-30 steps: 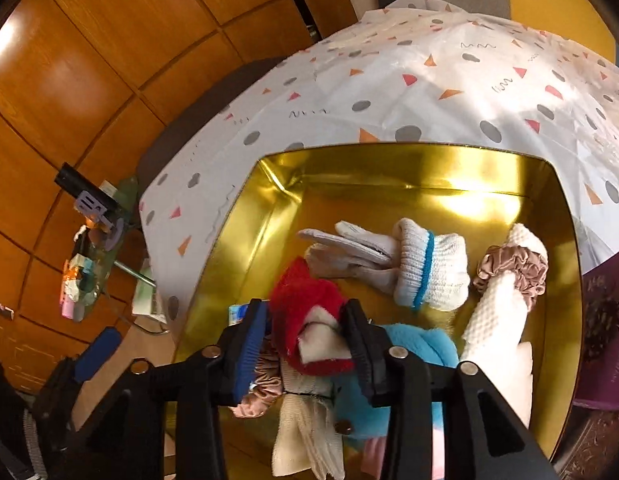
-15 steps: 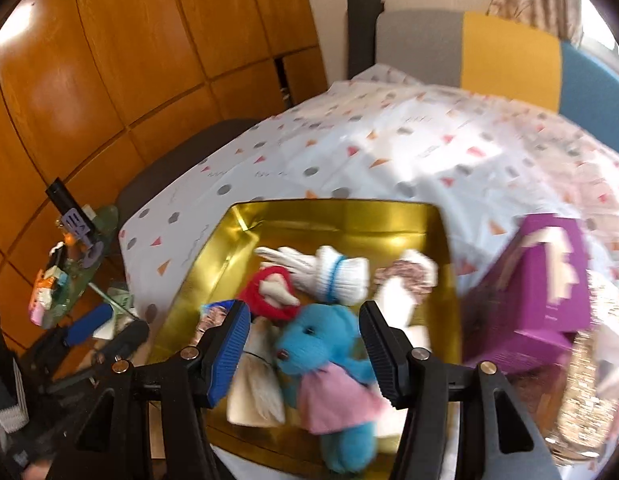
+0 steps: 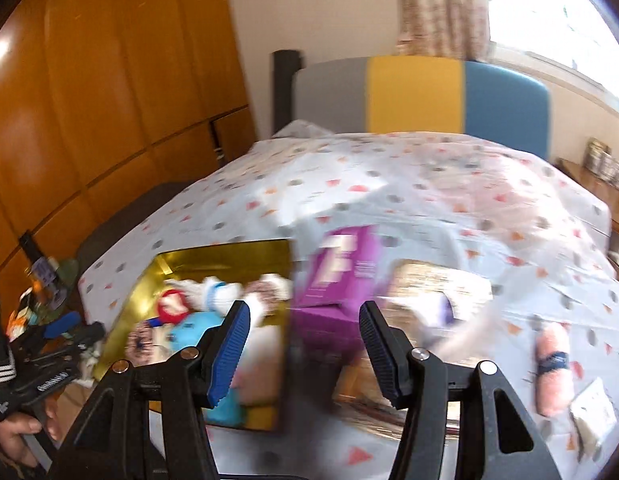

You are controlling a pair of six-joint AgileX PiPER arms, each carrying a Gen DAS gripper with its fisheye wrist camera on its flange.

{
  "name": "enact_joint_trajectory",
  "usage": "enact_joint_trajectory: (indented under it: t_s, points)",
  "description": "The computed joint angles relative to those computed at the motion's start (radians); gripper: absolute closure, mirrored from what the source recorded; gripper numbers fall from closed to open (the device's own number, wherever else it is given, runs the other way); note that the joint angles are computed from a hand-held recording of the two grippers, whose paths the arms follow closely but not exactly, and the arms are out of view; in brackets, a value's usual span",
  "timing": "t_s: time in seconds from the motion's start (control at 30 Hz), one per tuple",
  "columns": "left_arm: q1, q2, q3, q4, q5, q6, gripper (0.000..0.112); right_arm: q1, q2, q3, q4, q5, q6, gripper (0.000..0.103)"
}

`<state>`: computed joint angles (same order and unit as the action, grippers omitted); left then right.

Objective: Organize soft objects
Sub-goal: 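Move the right gripper back to the white wipes packet and grasp it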

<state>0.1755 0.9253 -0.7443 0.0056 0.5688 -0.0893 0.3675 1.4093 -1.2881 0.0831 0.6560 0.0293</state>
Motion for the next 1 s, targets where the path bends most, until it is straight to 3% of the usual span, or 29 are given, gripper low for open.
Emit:
enact_joint_trajectory:
  t_s: [0.37,0.57,0.67,0.77,0.87,1.0]
  points:
    - [-0.318,0.048,-0.078,0.167,0.029,-0.18,0.039,-0.525,-0.011,-0.009,0.071,0.068,-0.152,0.046]
    - [-0.543,0.105,-0.141,0.243,0.045,-0.238,0.039,-0.813,0.125,-0.02,0.108,0.028,-0.138,0.046]
    - [-0.641,0.167,-0.204,0.24,0.061,-0.222,0.039,-0.949,0.156,0.048,0.217,-0.017,-0.17,0.046]
    - [-0.743,0.244,-0.281,0.233,0.062,-0.207,0.039,-1.049,0.237,-0.014,0.307,0.097,-0.126,0.044]
    - [-0.834,0.329,-0.372,0.218,0.06,-0.2,0.039,-1.069,0.243,-0.009,0.291,0.082,-0.085,0.044]
    - [-0.952,0.476,-0.527,0.167,0.071,-0.148,0.038,-1.122,0.256,-0.007,0.359,0.125,-0.066,0.044]
